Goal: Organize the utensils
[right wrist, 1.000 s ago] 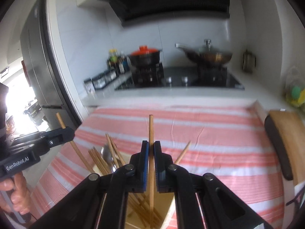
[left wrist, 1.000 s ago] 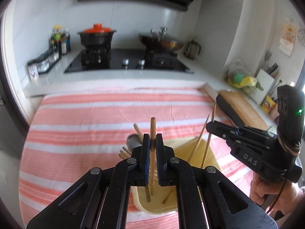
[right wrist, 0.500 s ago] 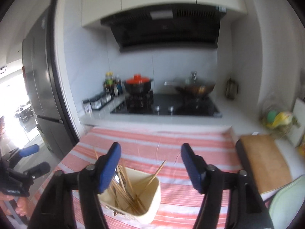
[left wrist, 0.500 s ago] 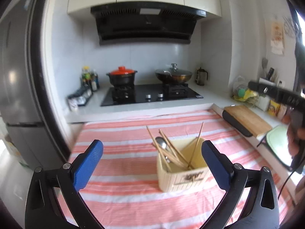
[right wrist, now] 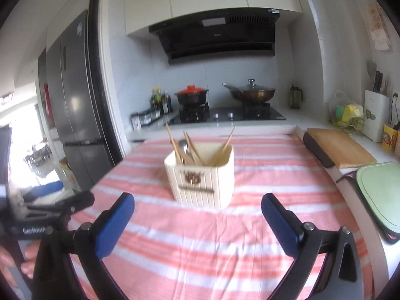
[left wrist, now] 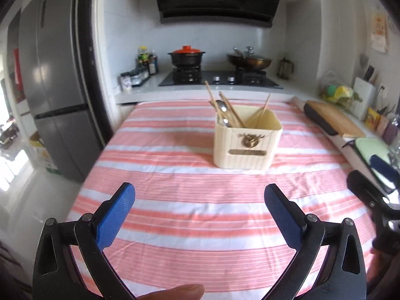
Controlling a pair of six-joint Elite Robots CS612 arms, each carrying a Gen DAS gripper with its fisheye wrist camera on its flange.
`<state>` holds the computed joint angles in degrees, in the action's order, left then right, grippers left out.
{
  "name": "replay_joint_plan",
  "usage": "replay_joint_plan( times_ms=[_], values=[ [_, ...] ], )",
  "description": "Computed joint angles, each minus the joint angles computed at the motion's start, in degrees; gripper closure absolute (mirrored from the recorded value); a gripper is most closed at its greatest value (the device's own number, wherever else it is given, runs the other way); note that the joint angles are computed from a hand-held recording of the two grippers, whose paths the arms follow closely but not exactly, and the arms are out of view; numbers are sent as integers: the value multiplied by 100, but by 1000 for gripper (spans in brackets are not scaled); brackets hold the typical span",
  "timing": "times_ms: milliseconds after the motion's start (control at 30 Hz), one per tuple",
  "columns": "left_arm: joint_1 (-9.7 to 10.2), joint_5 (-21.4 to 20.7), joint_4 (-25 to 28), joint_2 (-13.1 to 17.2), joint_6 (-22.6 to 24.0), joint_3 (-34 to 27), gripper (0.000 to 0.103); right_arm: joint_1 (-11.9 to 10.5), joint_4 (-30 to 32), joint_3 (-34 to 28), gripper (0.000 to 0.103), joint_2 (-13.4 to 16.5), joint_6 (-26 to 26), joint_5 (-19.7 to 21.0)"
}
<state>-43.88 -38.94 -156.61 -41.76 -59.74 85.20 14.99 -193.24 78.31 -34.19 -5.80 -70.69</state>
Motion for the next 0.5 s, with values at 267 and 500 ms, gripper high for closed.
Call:
replay_joint_plan(
  times_ms=[267, 500],
  values=[
    [-154, 286, 59, -185, -66, 153, 0, 157, -91, 341, 0, -329, -211, -810],
    [-177, 153, -243, -292, 287, 283, 0, 151, 22, 529, 0, -543, -53, -814]
  ],
)
